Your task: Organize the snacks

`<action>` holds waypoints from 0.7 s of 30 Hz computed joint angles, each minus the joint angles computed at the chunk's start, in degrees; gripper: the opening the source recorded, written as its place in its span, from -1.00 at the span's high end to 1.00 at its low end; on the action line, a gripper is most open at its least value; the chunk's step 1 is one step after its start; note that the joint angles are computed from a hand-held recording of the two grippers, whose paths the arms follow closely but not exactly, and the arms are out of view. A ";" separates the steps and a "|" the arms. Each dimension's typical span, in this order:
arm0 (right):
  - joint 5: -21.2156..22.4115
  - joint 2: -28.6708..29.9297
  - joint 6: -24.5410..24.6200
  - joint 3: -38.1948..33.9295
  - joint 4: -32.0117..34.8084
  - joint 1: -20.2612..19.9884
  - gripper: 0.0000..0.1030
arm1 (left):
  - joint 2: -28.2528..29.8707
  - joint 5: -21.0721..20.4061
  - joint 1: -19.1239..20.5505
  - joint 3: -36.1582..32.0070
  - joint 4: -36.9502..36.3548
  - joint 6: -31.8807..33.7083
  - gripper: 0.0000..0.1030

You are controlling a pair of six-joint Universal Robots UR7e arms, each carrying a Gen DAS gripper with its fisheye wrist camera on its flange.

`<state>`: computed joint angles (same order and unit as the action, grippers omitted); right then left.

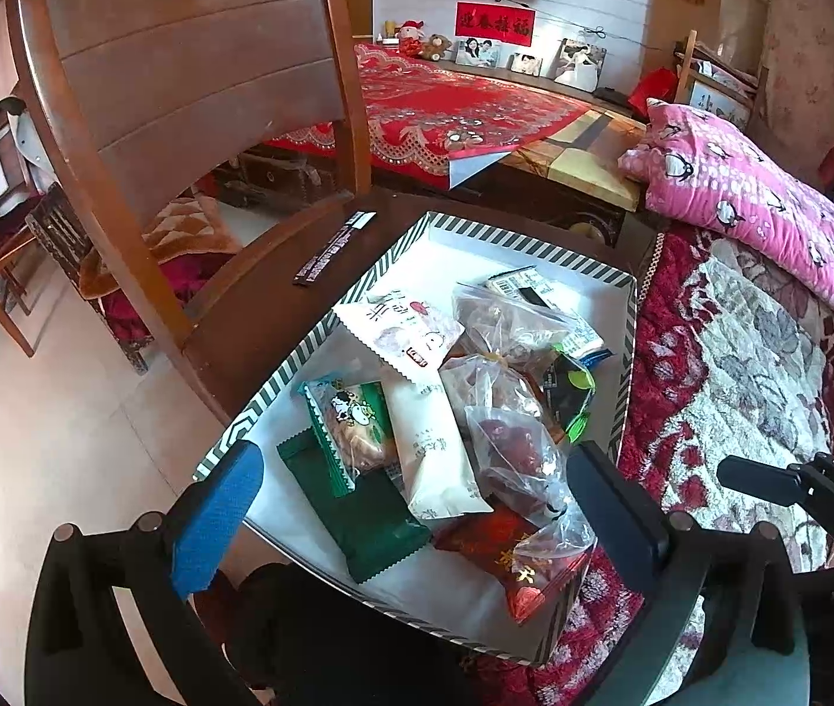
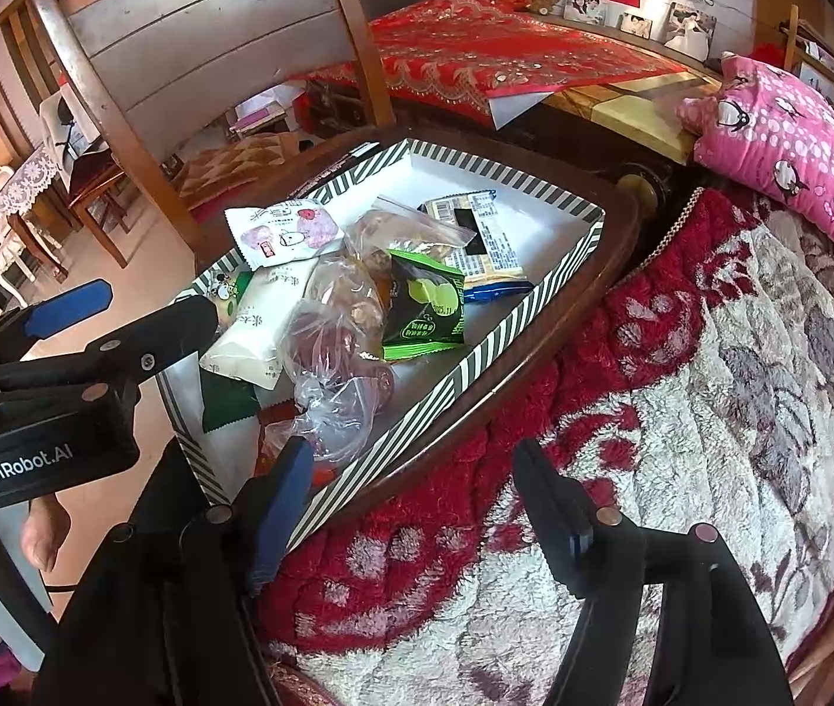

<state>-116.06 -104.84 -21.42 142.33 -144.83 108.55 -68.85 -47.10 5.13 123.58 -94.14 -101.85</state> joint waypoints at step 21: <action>-0.26 0.96 0.02 -0.08 -0.02 0.15 -0.45 | -0.18 0.04 0.01 0.27 0.00 -0.25 -0.99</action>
